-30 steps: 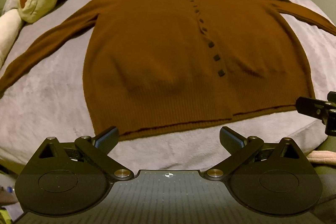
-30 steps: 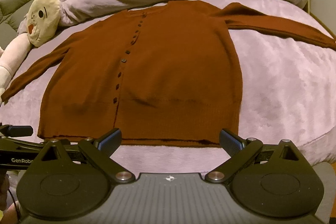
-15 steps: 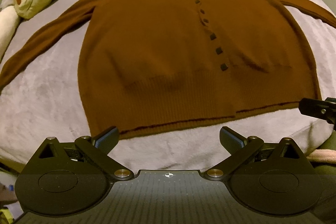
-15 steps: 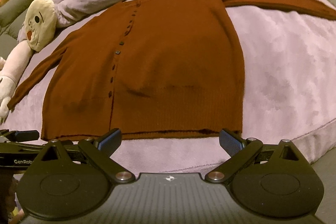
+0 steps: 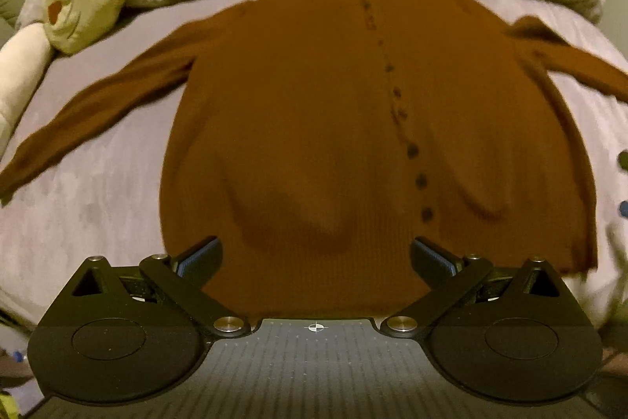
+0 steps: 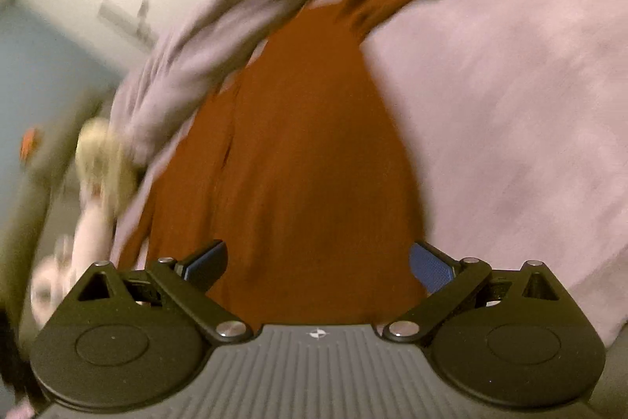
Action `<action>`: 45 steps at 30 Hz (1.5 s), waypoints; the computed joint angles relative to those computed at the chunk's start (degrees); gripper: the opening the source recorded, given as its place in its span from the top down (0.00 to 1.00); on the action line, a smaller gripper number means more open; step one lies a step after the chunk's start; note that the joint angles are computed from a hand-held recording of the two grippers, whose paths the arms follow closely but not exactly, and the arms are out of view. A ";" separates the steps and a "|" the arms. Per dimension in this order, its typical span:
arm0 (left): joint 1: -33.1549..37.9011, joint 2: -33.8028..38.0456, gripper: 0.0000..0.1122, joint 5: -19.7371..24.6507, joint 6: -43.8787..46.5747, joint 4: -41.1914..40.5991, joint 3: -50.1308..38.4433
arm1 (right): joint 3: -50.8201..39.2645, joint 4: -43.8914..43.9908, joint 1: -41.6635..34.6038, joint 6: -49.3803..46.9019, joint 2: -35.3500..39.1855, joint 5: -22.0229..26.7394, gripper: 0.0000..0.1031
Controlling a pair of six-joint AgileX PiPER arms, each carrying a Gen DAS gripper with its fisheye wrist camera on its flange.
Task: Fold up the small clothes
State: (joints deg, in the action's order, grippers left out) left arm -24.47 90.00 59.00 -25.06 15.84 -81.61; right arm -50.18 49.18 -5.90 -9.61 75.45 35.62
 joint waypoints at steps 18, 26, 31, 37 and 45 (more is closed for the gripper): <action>-3.32 25.34 0.08 4.99 -3.82 5.85 -25.11 | -30.21 8.69 -32.20 8.97 32.98 -9.43 0.51; -2.23 27.95 0.08 3.92 -2.10 3.51 -25.60 | -38.62 3.39 -31.54 16.25 41.24 -12.23 0.83; 0.82 24.83 0.08 -2.20 -3.35 -2.06 -18.99 | -43.18 -12.44 -28.81 24.17 40.86 -11.89 0.94; 2.03 24.01 0.08 -5.33 -2.00 -4.18 -16.64 | -45.59 -15.99 -18.67 10.94 35.33 -14.13 0.94; 5.79 21.62 0.08 -8.51 2.28 -11.71 -13.15 | -50.72 -2.98 1.75 -16.68 34.52 -9.97 0.92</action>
